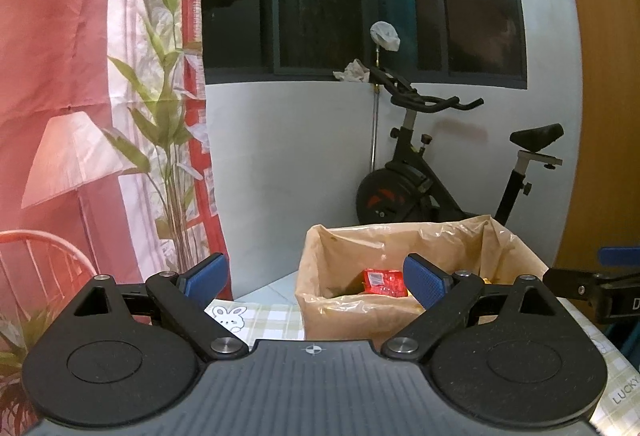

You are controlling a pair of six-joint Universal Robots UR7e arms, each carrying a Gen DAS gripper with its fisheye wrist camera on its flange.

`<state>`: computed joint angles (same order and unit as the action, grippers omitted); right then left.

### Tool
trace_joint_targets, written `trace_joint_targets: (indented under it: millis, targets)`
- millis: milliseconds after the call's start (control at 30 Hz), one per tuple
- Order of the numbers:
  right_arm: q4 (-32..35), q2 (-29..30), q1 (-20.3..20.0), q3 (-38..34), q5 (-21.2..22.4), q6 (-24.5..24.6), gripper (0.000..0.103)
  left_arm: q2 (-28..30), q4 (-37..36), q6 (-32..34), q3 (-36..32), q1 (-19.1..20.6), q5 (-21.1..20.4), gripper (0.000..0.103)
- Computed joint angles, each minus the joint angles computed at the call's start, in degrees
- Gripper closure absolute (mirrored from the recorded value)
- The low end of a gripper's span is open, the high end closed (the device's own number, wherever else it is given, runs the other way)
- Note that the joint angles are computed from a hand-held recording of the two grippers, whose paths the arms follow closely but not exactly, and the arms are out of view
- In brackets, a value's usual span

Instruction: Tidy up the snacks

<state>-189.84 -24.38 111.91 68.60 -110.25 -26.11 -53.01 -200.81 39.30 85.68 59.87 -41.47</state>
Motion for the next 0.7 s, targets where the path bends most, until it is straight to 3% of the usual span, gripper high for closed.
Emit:
trace_joint_targets:
  millis: [700]
  targets:
    - [-1.11, -0.27, 0.33, 0.79, -0.94, -1.31, 0.000, -0.69, -0.73, -0.93, 1.30, -0.05, 0.46, 0.007]
